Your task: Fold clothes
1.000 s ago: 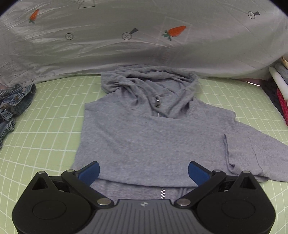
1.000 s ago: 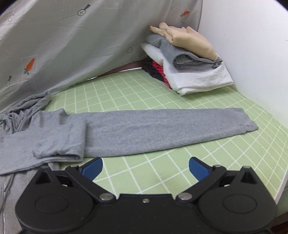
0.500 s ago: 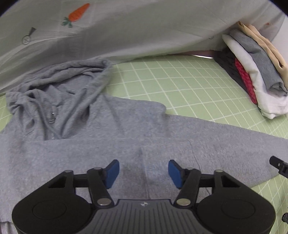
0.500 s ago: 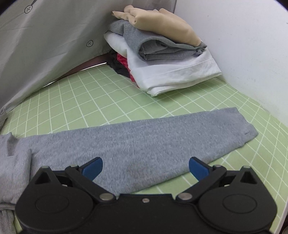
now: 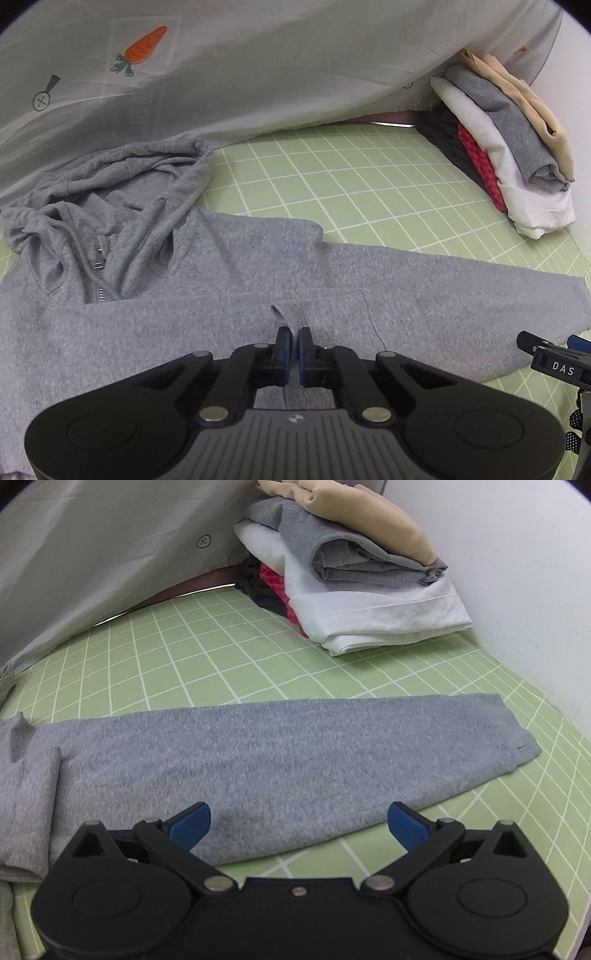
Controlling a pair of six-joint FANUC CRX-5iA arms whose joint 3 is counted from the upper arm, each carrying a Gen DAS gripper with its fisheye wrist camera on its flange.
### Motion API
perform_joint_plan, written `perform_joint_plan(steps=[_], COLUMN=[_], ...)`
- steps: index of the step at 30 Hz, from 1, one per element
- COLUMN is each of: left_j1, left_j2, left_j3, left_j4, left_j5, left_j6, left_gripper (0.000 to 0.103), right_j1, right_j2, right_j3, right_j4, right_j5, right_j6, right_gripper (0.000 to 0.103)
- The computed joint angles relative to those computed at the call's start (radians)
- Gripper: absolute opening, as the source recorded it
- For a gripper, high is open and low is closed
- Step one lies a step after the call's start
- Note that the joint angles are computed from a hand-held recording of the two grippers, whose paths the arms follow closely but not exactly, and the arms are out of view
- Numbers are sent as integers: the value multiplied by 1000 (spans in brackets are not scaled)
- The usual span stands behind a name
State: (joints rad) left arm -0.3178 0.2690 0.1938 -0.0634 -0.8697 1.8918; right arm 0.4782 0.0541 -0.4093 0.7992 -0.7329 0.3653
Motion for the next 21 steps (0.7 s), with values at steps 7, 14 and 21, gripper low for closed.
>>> perform_joint_plan(steps=[7,14,21], left_j1=[62,137,219], left_j2=[-113,-198,-244], left_j3=[-85,-120,-144], left_j4=[-50,-164,-219], left_j5=[-31,-102,-156], left_j6=[68,159,207], left_gripper=[4,5,5], right_j1=[24,42,40], right_j2=[3,-6,-5], right_j3=[13,9,12], right_j4=[-21,-40,-42], right_j5=[30,38,21], right_j6=[73,91,81], right_gripper=[103,103,103])
